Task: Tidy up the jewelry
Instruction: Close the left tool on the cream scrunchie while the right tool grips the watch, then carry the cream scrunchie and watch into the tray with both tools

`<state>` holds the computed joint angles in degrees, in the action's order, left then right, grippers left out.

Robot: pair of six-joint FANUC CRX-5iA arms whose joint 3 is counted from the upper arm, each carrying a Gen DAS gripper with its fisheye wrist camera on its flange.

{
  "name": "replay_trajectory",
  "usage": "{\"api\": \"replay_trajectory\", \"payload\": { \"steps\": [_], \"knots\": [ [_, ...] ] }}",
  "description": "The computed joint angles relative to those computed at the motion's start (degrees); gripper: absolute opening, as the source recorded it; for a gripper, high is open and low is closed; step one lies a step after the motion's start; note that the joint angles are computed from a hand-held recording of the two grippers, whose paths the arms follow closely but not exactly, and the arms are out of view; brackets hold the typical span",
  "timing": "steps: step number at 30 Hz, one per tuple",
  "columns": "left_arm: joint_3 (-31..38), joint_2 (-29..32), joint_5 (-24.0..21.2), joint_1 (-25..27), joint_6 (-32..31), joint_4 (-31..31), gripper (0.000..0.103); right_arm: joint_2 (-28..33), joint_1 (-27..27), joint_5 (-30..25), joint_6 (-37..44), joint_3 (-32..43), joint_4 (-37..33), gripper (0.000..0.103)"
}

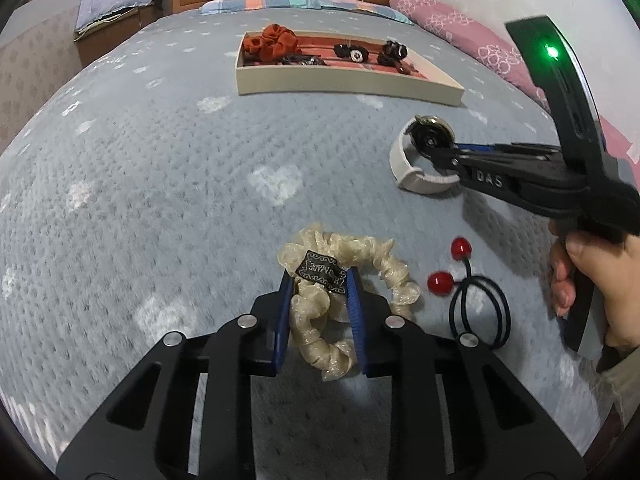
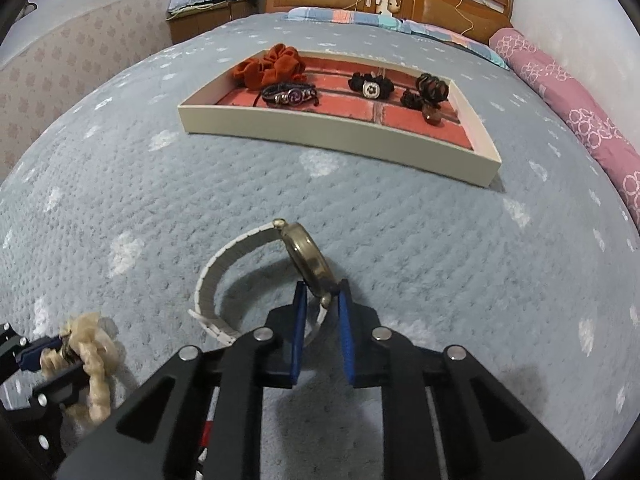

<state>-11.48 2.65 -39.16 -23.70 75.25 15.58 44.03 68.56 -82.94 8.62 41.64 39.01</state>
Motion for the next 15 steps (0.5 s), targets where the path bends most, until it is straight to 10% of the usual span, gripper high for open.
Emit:
{"api": "replay_trajectory", "payload": {
  "steps": [15],
  "knots": [
    [18.97, 10.95, -0.74, 0.58, 2.37, -0.95, 0.024, -3.08, -3.50, 0.11, 1.01, -1.75, 3.25, 0.016]
  ]
}}
